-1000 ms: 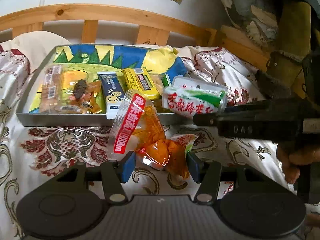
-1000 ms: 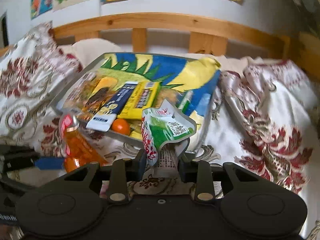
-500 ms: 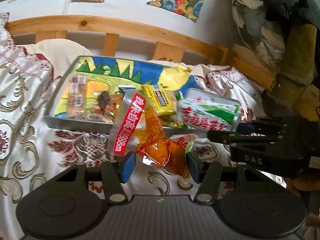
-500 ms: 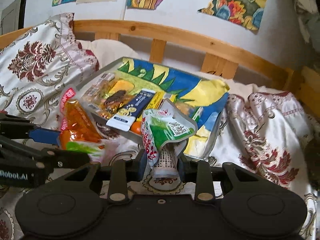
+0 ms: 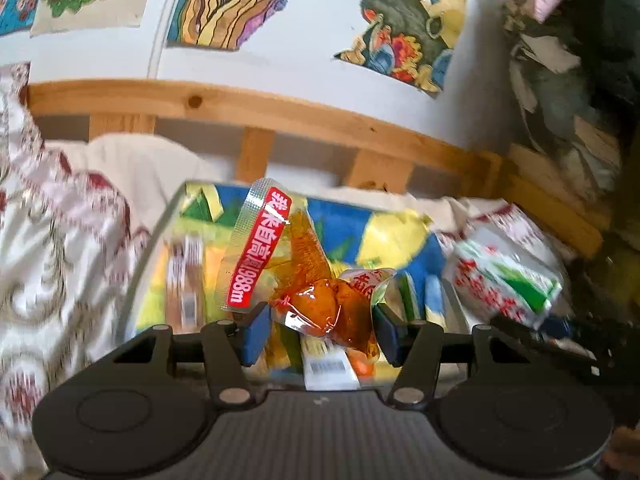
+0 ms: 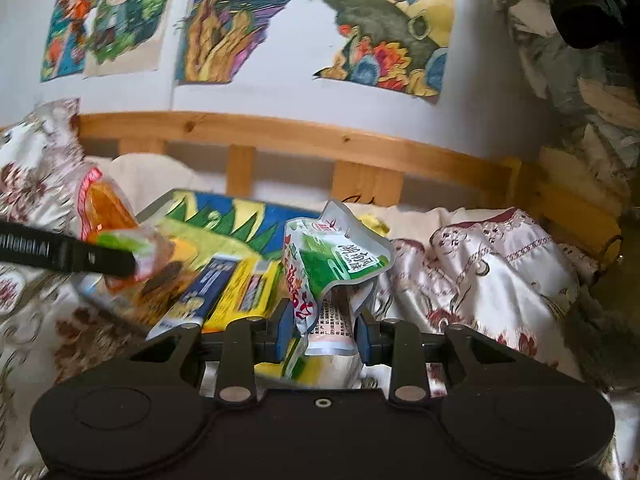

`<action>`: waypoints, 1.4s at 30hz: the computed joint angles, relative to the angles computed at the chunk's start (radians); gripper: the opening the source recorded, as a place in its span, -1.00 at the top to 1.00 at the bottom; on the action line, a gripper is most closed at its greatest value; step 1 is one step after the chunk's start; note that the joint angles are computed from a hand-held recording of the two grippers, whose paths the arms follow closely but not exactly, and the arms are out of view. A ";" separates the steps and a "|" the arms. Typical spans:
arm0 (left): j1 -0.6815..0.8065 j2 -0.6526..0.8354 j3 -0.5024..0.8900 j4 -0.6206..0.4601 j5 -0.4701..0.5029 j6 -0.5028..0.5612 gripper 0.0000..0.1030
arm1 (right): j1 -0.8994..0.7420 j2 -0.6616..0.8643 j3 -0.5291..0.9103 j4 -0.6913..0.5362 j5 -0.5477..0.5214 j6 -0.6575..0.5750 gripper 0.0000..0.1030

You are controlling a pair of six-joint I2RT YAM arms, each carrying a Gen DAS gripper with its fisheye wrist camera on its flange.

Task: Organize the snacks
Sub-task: 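Lift the orange candy bag over the tray while the right tool carries the milk pouch, then drop the orange candy bag from the left tool while the right tool releases the milk pouch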

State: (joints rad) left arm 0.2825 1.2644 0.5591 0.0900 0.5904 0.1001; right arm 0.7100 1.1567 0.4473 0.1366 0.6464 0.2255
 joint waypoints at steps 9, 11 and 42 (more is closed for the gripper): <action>-0.134 0.291 0.246 0.023 -0.124 -0.003 -0.16 | -0.150 0.258 0.063 0.241 -0.108 -0.042 0.35; -0.155 0.340 0.282 0.021 -0.142 0.000 -0.16 | -0.175 0.306 0.084 0.270 -0.132 -0.040 0.35; -0.201 0.451 0.317 0.024 -0.254 0.028 -0.45 | -0.183 0.458 0.201 0.175 -0.197 -0.011 0.17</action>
